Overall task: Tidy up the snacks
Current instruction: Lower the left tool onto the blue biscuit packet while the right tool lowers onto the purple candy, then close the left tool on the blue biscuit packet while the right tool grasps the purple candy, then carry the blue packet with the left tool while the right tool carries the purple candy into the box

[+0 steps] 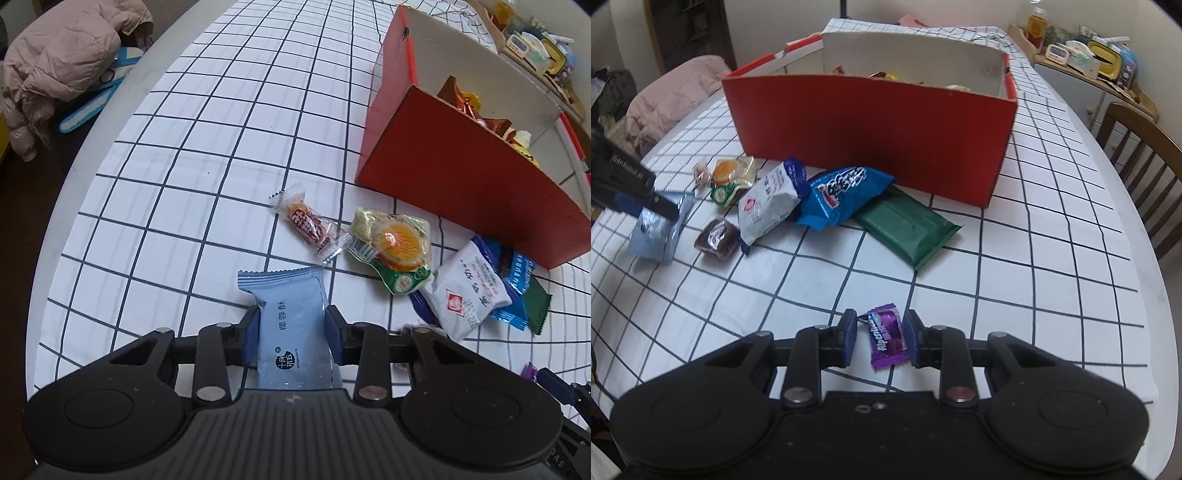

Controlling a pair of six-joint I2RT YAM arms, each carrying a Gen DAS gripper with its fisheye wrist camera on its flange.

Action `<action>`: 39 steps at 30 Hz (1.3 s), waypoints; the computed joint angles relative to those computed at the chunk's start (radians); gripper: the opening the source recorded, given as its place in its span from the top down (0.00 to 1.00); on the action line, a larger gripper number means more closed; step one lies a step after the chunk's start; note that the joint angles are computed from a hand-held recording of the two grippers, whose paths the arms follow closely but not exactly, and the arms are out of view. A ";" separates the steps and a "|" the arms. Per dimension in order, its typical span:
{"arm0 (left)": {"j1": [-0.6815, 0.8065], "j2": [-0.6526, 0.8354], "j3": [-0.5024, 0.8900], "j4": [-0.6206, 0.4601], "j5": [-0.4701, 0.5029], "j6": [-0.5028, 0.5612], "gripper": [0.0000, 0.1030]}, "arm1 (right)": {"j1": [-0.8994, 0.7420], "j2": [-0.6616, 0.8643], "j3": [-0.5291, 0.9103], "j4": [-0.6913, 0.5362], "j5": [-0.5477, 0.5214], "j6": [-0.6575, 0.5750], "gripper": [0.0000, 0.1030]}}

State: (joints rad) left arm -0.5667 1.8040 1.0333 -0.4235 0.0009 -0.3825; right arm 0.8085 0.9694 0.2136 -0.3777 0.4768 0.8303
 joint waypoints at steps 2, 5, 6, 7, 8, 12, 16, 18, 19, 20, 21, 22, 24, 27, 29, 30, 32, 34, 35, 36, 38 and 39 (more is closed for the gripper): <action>0.004 -0.012 -0.013 0.001 0.008 0.005 0.67 | 0.011 -0.012 0.001 -0.017 0.009 0.027 0.76; 0.014 -0.038 -0.033 0.000 0.034 0.011 0.75 | 0.032 -0.037 0.002 -0.048 0.019 0.078 0.77; 0.018 -0.046 -0.036 -0.004 0.047 0.014 0.77 | 0.038 -0.052 0.003 -0.061 0.021 0.095 0.77; 0.021 -0.054 -0.040 -0.007 0.058 0.019 0.78 | 0.042 -0.066 0.003 -0.070 0.022 0.106 0.77; 0.019 -0.062 -0.046 -0.007 0.059 0.024 0.79 | 0.049 -0.077 0.004 -0.080 0.026 0.116 0.77; 0.019 -0.080 -0.056 -0.008 0.077 0.034 0.82 | 0.089 -0.091 0.018 -0.116 0.049 0.168 0.77; 0.013 -0.106 -0.061 -0.014 0.093 0.036 0.85 | 0.120 -0.114 0.031 -0.153 0.067 0.214 0.77; 0.005 -0.118 -0.060 -0.021 0.094 0.041 0.85 | 0.132 -0.128 0.042 -0.175 0.081 0.234 0.78; -0.003 -0.124 -0.060 -0.024 0.091 0.043 0.86 | 0.138 -0.138 0.049 -0.186 0.088 0.241 0.78; -0.011 -0.130 -0.057 -0.028 0.084 0.045 0.86 | 0.140 -0.151 0.054 -0.195 0.094 0.240 0.78; -0.019 -0.135 -0.055 -0.032 0.079 0.049 0.86 | 0.146 -0.159 0.063 -0.206 0.103 0.244 0.78; -0.027 -0.142 -0.053 -0.035 0.074 0.051 0.86 | 0.148 -0.167 0.071 -0.214 0.109 0.244 0.78; -0.038 -0.156 -0.043 -0.049 0.075 0.054 0.86 | 0.146 -0.185 0.087 -0.228 0.119 0.237 0.78; -0.051 -0.179 -0.021 -0.068 0.079 0.060 0.86 | 0.137 -0.217 0.120 -0.259 0.137 0.211 0.78; -0.057 -0.193 -0.001 -0.085 0.083 0.061 0.86 | 0.116 -0.238 0.142 -0.276 0.143 0.179 0.78; -0.060 -0.198 0.012 -0.093 0.087 0.063 0.86 | 0.105 -0.247 0.153 -0.283 0.144 0.162 0.78; -0.066 -0.208 0.040 -0.109 0.089 0.063 0.86 | 0.072 -0.266 0.174 -0.288 0.141 0.113 0.78; -0.075 -0.210 0.075 -0.123 0.085 0.063 0.86 | 0.029 -0.284 0.193 -0.285 0.131 0.057 0.78; -0.079 -0.209 0.094 -0.127 0.084 0.064 0.86 | 0.002 -0.294 0.201 -0.280 0.121 0.023 0.78; -0.082 -0.207 0.114 -0.131 0.083 0.066 0.86 | -0.025 -0.302 0.208 -0.272 0.112 -0.012 0.78; -0.091 -0.197 0.156 -0.135 0.076 0.071 0.86 | -0.088 -0.309 0.225 -0.251 0.087 -0.088 0.78; -0.096 -0.189 0.181 -0.139 0.071 0.073 0.86 | -0.123 -0.310 0.233 -0.237 0.068 -0.126 0.78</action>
